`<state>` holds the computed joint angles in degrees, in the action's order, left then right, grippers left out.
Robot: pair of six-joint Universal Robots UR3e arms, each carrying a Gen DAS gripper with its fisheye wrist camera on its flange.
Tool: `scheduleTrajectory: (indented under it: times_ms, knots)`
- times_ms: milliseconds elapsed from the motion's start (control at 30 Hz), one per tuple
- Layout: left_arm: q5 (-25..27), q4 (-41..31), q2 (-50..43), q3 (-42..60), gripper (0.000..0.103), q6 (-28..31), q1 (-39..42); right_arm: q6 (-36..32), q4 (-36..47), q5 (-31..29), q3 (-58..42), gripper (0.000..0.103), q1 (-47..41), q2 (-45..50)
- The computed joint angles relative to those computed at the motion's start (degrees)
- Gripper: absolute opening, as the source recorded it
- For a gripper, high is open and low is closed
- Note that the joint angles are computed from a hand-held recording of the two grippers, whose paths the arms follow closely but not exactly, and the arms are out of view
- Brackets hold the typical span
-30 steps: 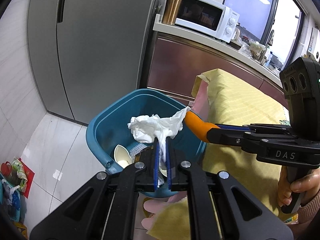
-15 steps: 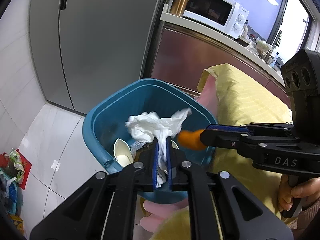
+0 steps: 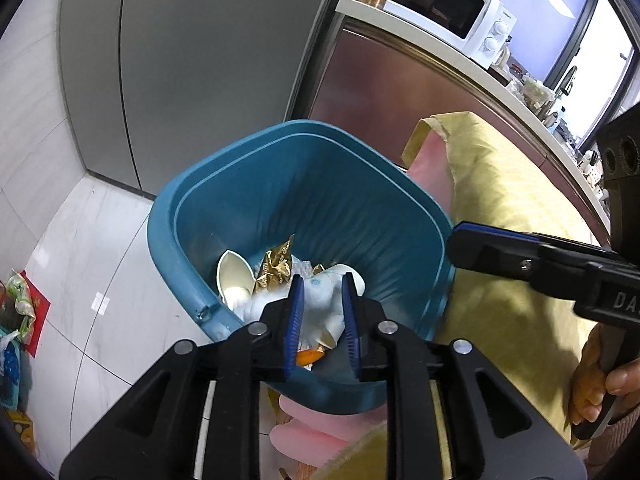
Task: Collect trash
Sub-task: 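Open both tools to drop the tissue and orange piece into the bin, then move both tools back over the table toward the clear plastic wrappers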
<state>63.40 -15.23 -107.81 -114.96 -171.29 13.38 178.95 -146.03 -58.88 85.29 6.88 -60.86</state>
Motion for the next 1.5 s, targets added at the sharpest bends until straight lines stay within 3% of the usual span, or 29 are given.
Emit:
scheduleTrajectory:
  times_ms: [200,367,467,700,933,1233,1400,1500]
  knots:
    - [-0.4,0.8,1.3,-1.2,0.019,0.1,0.2,-0.3,-1.5,1.2,4.5,0.023,-1.5,-3.2]
    - [-2.0,2.1,5.5,-3.9,0.032,0.6,0.4,-2.0,-3.5,3.3,11.3,0.029,-4.0,-8.3]
    - [-4.1,2.1,8.5,-5.0,0.034,1.6,0.0,-3.7,-5.7,4.7,18.6,0.037,-7.0,-15.0]
    - [-7.9,1.0,12.0,-3.3,0.040,2.4,-5.7,-7.8,-5.1,6.8,34.1,0.040,-18.8,-32.6]
    - [-8.1,-0.4,7.3,3.9,0.042,1.2,-16.1,-15.7,7.4,11.1,46.7,0.042,-39.1,-53.6]
    - [-5.2,-4.5,-3.8,21.3,0.050,-1.4,-29.9,-36.1,40.5,17.1,50.3,0.047,-69.8,-74.7]
    - [-3.4,-9.5,-11.2,34.0,0.054,-1.3,-36.1,-42.3,47.9,17.7,50.7,0.050,-80.0,-76.9]
    - [-2.8,-13.1,-16.3,42.8,0.061,-1.8,-39.2,-41.4,44.1,17.2,51.6,0.057,-83.1,-74.9]
